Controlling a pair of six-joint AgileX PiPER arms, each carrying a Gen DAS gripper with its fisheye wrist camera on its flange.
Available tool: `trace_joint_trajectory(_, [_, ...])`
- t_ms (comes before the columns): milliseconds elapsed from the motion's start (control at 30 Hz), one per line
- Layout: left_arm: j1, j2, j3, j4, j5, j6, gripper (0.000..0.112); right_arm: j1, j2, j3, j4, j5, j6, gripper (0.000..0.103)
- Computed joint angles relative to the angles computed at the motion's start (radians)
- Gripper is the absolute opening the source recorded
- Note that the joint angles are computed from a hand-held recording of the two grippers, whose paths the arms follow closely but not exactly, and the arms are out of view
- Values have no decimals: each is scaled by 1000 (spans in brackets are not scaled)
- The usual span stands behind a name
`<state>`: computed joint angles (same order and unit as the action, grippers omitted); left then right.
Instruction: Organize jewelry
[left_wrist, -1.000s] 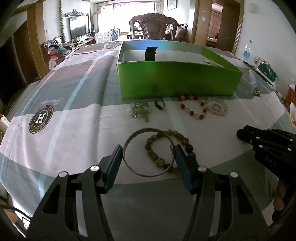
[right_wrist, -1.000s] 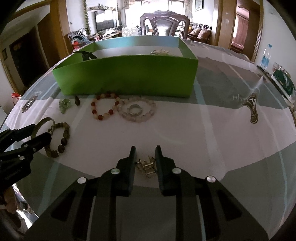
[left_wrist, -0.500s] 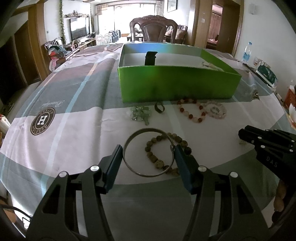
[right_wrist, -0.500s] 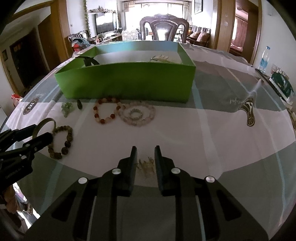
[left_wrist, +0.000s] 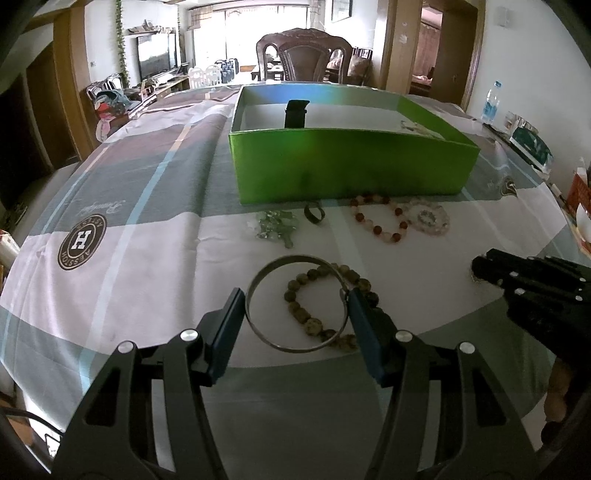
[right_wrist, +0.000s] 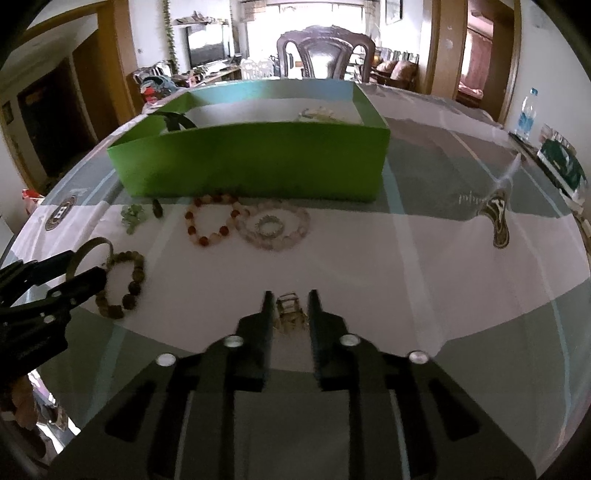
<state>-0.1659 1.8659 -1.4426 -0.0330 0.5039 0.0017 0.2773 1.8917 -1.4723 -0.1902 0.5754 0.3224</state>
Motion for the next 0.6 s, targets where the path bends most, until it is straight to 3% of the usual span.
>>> trace_joint_trajectory(67, [-1, 0, 0, 1, 1, -1, 58, 7, 6, -1, -38, -2, 33, 52])
trace_joint_trajectory(167, [0, 2, -1, 0, 2, 1, 58, 8, 24, -14, -24, 4, 10, 52])
trace_joint_trajectory(233, [-1, 2, 0, -3, 1, 4, 58, 11, 27, -9, -21, -11, 2, 43])
trace_joint_trajectory(300, [-1, 4, -2, -1, 2, 3, 58, 13, 29, -11, 0, -15, -30, 21])
trace_joint_trajectory(600, [-2, 5, -1, 0, 2, 3, 58, 11, 31, -15, 19, -14, -47, 14])
